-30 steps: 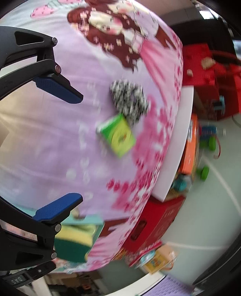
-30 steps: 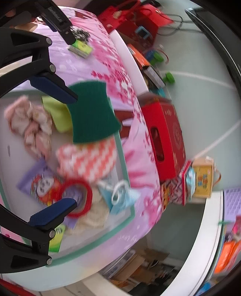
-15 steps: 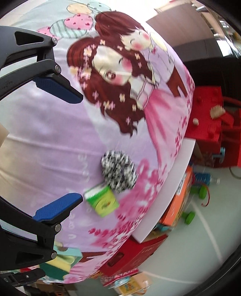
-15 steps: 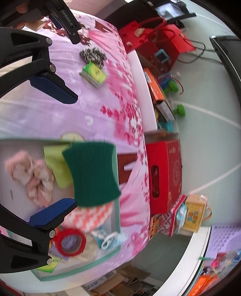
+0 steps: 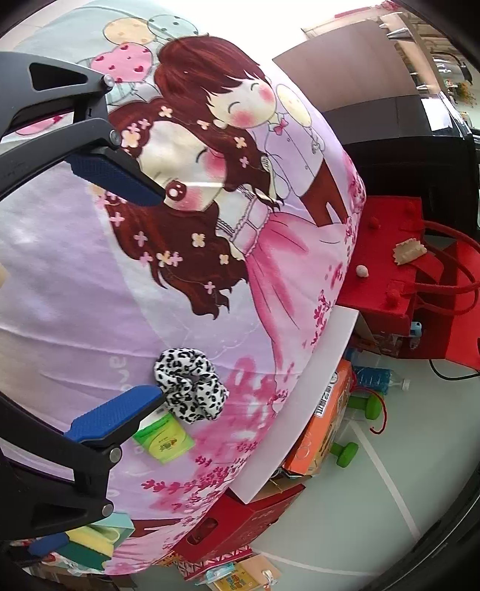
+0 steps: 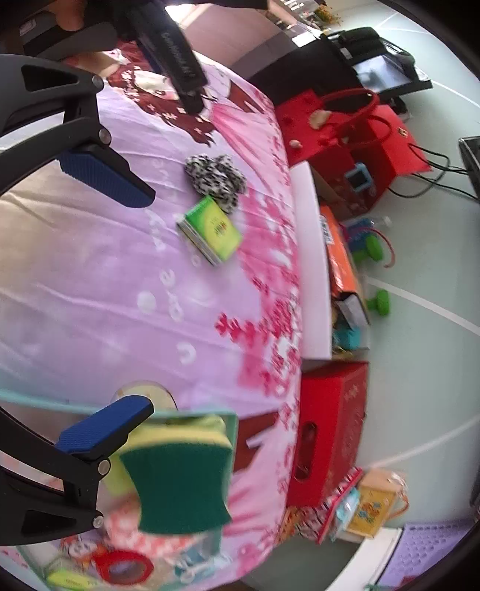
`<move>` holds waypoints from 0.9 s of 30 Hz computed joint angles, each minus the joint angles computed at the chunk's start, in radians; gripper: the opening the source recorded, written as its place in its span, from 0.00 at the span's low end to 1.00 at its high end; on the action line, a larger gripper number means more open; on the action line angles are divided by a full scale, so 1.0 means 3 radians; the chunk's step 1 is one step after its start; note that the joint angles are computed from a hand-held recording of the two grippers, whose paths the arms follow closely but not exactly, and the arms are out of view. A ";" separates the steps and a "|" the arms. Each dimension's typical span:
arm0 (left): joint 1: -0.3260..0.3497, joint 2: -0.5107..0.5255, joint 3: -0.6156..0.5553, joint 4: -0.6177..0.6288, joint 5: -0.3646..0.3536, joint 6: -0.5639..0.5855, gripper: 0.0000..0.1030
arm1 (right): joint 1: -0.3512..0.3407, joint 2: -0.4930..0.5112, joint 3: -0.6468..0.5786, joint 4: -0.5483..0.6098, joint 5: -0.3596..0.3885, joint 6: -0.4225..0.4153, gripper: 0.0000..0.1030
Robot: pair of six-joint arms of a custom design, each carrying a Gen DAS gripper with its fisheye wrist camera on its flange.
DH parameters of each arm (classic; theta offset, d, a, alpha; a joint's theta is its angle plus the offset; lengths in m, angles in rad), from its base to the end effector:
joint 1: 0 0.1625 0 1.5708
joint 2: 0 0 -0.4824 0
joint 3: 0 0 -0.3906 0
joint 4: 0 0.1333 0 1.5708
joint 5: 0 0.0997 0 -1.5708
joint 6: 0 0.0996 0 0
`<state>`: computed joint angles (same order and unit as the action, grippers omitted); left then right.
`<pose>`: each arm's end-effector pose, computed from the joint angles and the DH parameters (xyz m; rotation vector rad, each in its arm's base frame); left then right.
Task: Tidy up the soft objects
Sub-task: 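Withdraw both tools from the tray toward the scrunchie and tissue pack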
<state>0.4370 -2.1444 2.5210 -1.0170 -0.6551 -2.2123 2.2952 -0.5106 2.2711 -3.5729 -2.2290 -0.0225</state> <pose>-0.0120 -0.2399 0.3078 -0.6226 2.0359 -1.1190 0.3609 -0.2987 -0.0380 0.8293 -2.4052 0.5882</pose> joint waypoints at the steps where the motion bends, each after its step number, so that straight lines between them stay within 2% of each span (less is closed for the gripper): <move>1: 0.0027 -0.0007 0.0005 -0.0018 0.0040 0.0025 0.95 | -0.0005 0.0021 -0.0009 0.0005 0.0030 0.0005 1.00; 9: 0.0328 0.0053 0.0101 -0.0479 0.0386 0.0431 0.96 | -0.0057 0.0195 -0.0094 0.0017 0.0143 -0.0064 1.00; 12: 0.0456 0.0002 0.0190 -0.0894 0.0494 0.0771 0.96 | -0.0084 0.0247 -0.0156 0.0092 0.0187 -0.0098 1.00; 16: 0.0620 0.0001 0.0323 -0.1609 0.0587 0.1422 0.96 | -0.0096 0.0322 -0.0281 0.0203 0.0205 -0.0185 1.00; 18: 0.0669 0.0042 0.0353 -0.1796 0.0606 0.1587 0.96 | -0.0112 0.0361 -0.0350 0.0245 0.0224 -0.0230 1.00; 23: 0.0858 0.0048 0.0520 -0.2789 0.0592 0.2349 0.96 | -0.0189 0.0425 -0.0498 0.0348 0.0333 -0.0249 1.00; 27: 0.0957 0.0174 0.0536 -0.3044 0.0581 0.2523 0.95 | -0.0241 0.0481 -0.0605 0.0412 0.0412 -0.0216 1.00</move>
<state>0.7241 -2.0921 2.6817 -1.9302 -0.4808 -1.4555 2.2229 -0.3663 2.0897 -3.4493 -2.1056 -0.0874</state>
